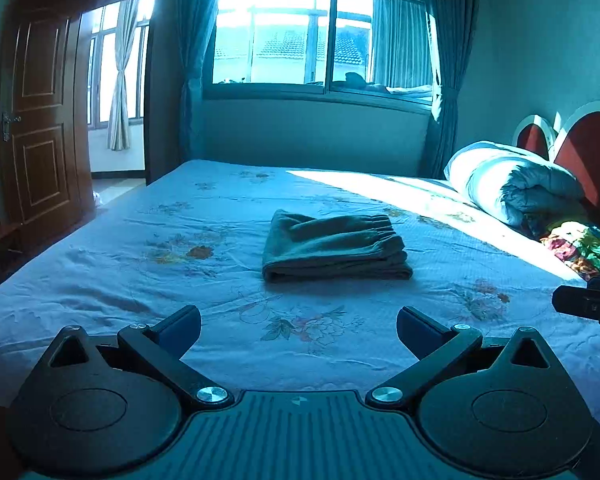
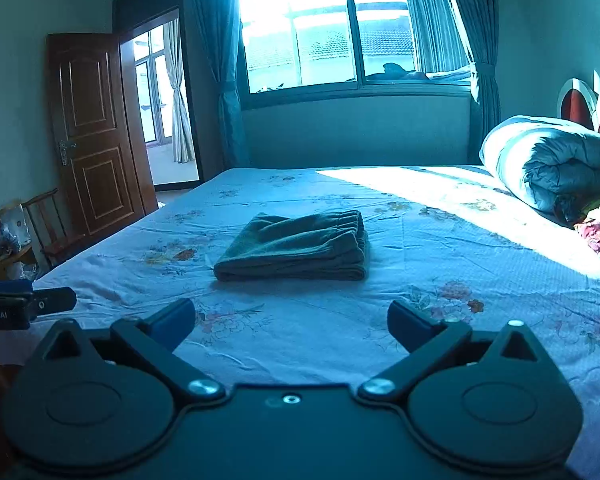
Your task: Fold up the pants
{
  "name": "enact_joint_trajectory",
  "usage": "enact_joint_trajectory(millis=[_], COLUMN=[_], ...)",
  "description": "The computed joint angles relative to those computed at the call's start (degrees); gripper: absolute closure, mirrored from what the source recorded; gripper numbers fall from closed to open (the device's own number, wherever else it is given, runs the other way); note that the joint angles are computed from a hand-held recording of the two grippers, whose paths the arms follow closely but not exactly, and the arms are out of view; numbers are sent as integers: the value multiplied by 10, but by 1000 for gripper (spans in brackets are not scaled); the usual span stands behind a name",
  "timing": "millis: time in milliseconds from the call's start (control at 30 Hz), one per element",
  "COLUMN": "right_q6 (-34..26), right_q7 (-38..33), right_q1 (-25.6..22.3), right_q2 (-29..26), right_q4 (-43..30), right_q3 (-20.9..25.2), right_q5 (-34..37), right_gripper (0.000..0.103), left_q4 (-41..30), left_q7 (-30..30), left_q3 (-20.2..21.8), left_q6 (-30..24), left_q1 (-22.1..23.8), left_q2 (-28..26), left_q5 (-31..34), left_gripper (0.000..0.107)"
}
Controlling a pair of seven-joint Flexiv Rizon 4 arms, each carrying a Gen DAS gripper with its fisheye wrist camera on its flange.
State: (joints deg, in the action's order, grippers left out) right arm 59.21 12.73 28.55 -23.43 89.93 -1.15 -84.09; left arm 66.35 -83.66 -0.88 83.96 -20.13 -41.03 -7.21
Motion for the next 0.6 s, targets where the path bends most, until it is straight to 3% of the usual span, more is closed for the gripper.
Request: enact_joint_trajectory(millis=[200, 367, 600], right_q6=[-40, -58, -55], right_q7=[16, 44, 35], right_q1=[14, 4, -8], right_q2=[36, 60, 58], right_q4=[24, 48, 44], right_q3=[15, 33, 40], right_q5=[-40, -74, -68], right_gripper=[6, 6, 6], left_q4=[97, 121, 120], left_q7=[21, 41, 54], left_q3=[-41, -56, -49], left_q6=[84, 119, 119], left_q1=[12, 11, -2], left_q2=[64, 81, 73], left_q5=[2, -7, -25], left_gripper=[4, 4, 4])
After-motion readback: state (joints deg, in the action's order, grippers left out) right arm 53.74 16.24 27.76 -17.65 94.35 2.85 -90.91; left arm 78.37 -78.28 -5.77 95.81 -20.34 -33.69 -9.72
